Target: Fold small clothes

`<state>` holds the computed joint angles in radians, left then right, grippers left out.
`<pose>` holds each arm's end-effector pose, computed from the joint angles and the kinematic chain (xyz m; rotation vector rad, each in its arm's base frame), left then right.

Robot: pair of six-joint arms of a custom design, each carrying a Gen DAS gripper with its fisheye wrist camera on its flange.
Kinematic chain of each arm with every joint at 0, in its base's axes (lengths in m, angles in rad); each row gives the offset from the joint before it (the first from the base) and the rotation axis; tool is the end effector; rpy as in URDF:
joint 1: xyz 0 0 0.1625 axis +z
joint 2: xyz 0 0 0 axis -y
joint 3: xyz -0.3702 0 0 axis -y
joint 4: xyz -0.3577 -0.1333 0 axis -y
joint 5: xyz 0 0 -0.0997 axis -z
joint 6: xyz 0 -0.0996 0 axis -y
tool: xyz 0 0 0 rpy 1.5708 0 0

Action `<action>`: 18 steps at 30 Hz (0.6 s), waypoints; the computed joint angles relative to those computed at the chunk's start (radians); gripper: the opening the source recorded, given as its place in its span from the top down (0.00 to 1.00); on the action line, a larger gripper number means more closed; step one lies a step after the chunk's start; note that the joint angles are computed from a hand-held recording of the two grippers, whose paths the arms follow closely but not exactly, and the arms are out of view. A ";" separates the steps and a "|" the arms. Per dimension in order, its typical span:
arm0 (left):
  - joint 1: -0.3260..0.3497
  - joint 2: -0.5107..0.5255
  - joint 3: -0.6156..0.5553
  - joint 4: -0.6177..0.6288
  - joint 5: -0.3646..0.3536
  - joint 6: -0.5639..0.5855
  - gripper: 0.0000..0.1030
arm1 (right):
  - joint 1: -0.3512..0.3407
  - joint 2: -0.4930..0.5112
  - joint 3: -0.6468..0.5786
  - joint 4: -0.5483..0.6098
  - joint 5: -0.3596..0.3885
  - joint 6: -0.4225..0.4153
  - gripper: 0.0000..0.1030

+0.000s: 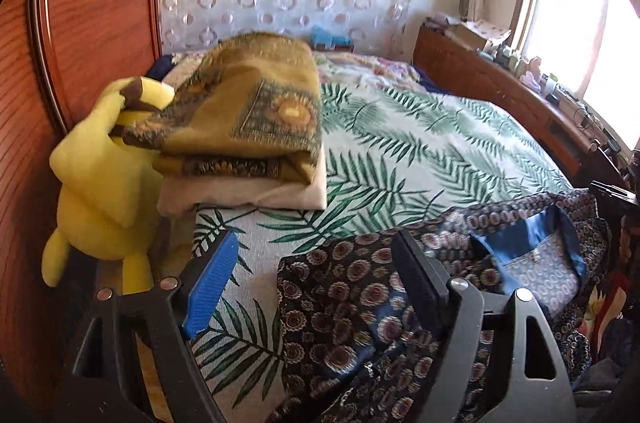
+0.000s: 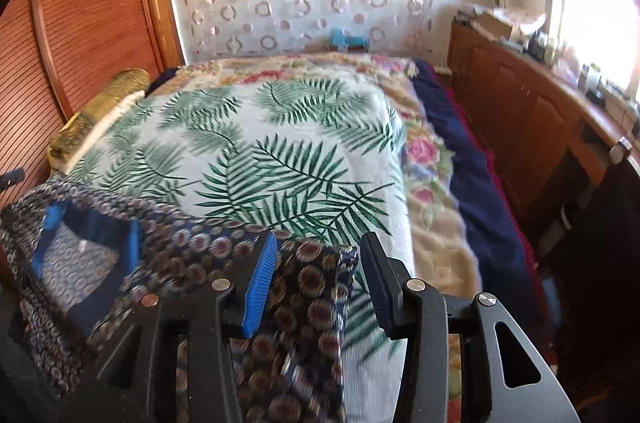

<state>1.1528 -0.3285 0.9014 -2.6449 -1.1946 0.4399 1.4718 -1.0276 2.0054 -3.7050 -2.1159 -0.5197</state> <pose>-0.1626 -0.7845 0.0547 0.9973 2.4949 -0.6813 0.0309 -0.5149 0.2398 0.0628 -2.0975 1.1076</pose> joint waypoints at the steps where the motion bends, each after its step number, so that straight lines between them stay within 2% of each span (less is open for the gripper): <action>1: 0.002 0.010 -0.019 0.021 0.005 -0.006 0.23 | -0.008 0.005 -0.021 0.031 0.003 0.011 0.56; 6: 0.017 0.050 -0.096 0.120 0.012 -0.031 0.23 | -0.032 0.035 -0.098 0.147 -0.021 0.049 0.54; 10: 0.023 0.068 -0.126 0.181 0.012 -0.046 0.30 | -0.042 0.035 -0.108 0.200 -0.014 0.072 0.52; 13: 0.021 0.076 -0.131 0.195 0.019 -0.040 0.31 | -0.042 0.049 -0.106 0.170 -0.016 0.046 0.48; 18: 0.022 0.091 -0.144 0.226 0.023 -0.039 0.33 | -0.036 0.067 -0.110 0.156 -0.030 0.024 0.48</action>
<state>1.1751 -0.2374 0.7571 -2.4192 -1.1719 0.4005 1.4353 -0.9605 1.8950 -3.5491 -2.1454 -0.4955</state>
